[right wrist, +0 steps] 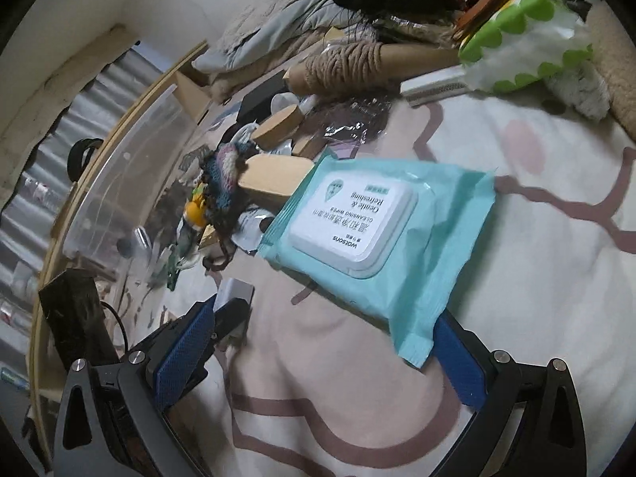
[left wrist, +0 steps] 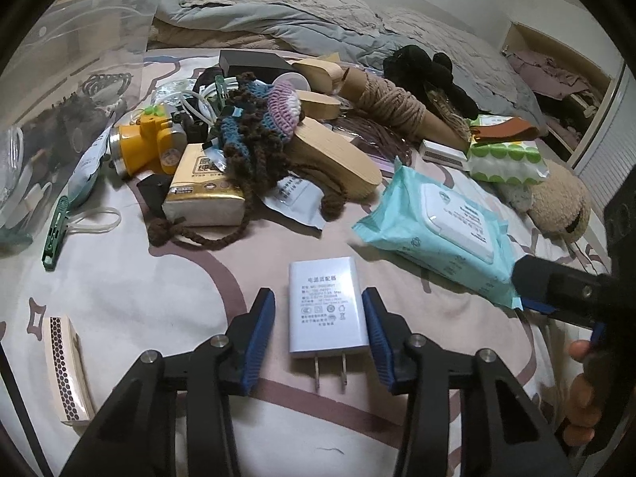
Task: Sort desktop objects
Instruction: 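Close the left gripper on the white charger while the right gripper grasps the wipes pack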
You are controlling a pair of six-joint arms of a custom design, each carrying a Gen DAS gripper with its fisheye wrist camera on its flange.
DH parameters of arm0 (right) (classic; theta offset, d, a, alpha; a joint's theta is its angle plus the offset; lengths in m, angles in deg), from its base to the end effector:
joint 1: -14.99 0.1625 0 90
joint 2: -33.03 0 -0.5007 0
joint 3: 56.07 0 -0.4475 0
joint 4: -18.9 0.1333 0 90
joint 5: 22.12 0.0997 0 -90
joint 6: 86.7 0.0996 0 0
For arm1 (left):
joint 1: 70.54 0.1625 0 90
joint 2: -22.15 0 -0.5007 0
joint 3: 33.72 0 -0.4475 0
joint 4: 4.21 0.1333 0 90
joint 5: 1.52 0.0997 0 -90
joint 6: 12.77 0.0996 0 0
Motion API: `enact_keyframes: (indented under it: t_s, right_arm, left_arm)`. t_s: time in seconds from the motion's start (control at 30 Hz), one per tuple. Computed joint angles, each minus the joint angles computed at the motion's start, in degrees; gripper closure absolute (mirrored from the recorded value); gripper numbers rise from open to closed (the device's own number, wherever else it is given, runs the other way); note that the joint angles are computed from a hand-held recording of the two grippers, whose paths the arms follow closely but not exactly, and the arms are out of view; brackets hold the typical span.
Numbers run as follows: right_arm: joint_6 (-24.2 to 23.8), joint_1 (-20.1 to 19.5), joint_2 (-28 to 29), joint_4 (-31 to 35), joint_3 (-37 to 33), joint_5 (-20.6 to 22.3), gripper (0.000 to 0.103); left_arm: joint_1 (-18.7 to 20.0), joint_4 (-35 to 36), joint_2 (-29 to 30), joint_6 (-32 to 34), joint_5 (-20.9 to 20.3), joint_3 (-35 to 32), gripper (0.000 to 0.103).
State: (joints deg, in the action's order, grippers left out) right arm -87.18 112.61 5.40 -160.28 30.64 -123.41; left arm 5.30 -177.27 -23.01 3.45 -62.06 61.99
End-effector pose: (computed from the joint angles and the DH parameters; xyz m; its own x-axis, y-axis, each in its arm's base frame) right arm 0.2200 -0.7866 -0.0237 -0.9840 -0.0399 0.1736 -0.1230 0.8572 -0.5001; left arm -0.0112 -0.7893 0.1524 -0.8151 0.1868 -0.5484 0.4520 0.7972 -0.4002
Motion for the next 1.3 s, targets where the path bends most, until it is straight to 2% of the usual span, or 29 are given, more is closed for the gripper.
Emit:
enact_keyframes:
  t_s: [0.03, 0.13, 0.33, 0.5, 0.63, 0.73, 0.8, 0.83, 0.87, 1.1, 1.3]
  right_arm:
    - [-0.3, 0.4, 0.1, -2.0, -0.1, -3.0, 0.000]
    - [-1.5, 0.5, 0.4, -5.8, -0.9, -7.7, 0.000]
    - [-2.1, -1.9, 1.2, -5.9, -4.9, -3.5, 0.000]
    - [-6.1, -2.6, 2.8, -3.6, -9.0, 1.0, 0.000]
    - [-10.0, -2.5, 4.6, 0.3, -12.7, 1.8, 0.000]
    - [-9.8, -2.7, 5.0, 5.1, -13.8, 2.5, 0.000]
    - [-10.6, -2.5, 5.0, 6.0, -13.3, 2.0, 0.000]
    - [-12.0, -2.2, 4.9, 5.5, -12.7, 1.0, 0.000]
    - [-12.9, -2.0, 4.6, 5.6, -12.1, 0.5, 0.000]
    - [-12.2, -1.5, 2.4, 5.2, -7.3, 1.4, 0.000]
    - [-13.3, 0.0, 2.6, 4.5, -5.8, -2.2, 0.000]
  left_arm:
    - [0.0, 0.1, 0.0, -0.1, 0.0, -0.1, 0.062]
    - [0.2, 0.6, 0.0, -0.7, 0.0, -0.3, 0.063]
    - [-0.2, 2.0, -0.9, 0.2, 1.5, 0.5, 0.067]
    - [-0.2, 4.9, -1.9, 0.5, 1.9, 0.8, 0.067]
    - [-0.1, 7.1, -2.0, 0.2, 1.7, 0.2, 0.067]
    - [-0.3, 9.6, -1.9, 0.3, 2.9, -0.3, 0.067]
    - [-0.6, 10.3, -2.0, 1.2, 4.4, -0.2, 0.057]
    - [-0.8, 10.4, -2.1, 1.7, 5.6, 0.0, 0.043]
    - [-0.9, 10.1, -2.3, 2.2, 6.5, 0.2, 0.034]
    - [-0.4, 12.0, -3.4, 0.5, 9.4, 0.2, 0.034]
    - [0.1, 11.5, -3.3, -3.0, 12.9, -0.9, 0.034]
